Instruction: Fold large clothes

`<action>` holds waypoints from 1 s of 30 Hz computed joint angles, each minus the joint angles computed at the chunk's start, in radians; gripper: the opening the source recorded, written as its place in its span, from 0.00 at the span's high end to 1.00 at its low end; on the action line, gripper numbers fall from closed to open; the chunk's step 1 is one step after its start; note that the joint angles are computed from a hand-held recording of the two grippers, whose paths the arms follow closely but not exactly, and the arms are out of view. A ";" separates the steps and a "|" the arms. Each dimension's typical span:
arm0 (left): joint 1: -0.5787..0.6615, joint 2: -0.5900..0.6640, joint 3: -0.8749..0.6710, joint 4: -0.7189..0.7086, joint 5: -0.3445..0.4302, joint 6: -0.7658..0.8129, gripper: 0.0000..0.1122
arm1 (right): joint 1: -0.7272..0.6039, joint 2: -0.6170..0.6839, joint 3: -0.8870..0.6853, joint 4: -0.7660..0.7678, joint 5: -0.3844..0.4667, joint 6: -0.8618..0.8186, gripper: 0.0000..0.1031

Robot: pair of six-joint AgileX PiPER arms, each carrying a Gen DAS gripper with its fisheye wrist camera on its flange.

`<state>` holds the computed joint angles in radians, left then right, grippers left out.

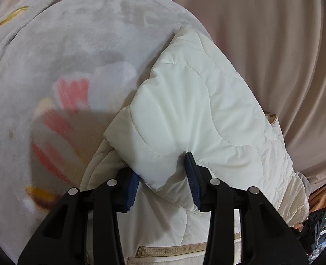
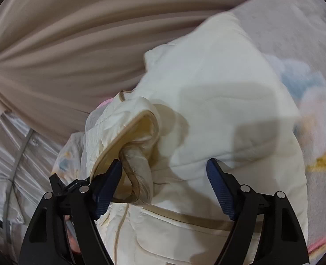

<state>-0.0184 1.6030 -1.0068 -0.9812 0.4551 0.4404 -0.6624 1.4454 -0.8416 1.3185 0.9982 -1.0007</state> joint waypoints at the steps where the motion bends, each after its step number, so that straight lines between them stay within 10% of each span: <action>1: 0.013 0.004 0.004 -0.033 0.013 0.034 0.65 | 0.005 -0.029 -0.001 0.000 0.002 -0.007 0.25; 10: 0.049 0.003 0.059 -0.196 0.004 0.250 0.66 | -0.182 -0.253 0.109 -0.049 0.077 -0.077 0.21; 18: 0.037 -0.002 0.055 -0.178 -0.005 0.224 0.65 | -0.113 -0.096 0.094 -0.092 0.025 -0.047 0.19; 20: 0.021 0.000 0.038 -0.148 -0.005 0.176 0.67 | -0.025 -0.038 0.052 -0.108 -0.027 0.015 0.32; 22: 0.028 -0.008 0.030 -0.115 0.009 0.133 0.72 | 0.084 -0.045 -0.001 -0.175 -0.112 0.104 0.90; 26: 0.080 -0.076 0.037 -0.248 0.079 0.237 0.90 | 0.305 -0.288 -0.048 -0.331 -0.337 0.227 0.94; 30: 0.057 -0.177 0.046 -0.312 0.009 0.315 0.90 | 0.307 -0.497 -0.056 -0.096 -0.351 -0.033 0.94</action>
<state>0.0381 1.4260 -0.9604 -1.2932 0.4642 0.7554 -0.3553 0.9486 -0.8974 1.2226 0.6472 -1.0334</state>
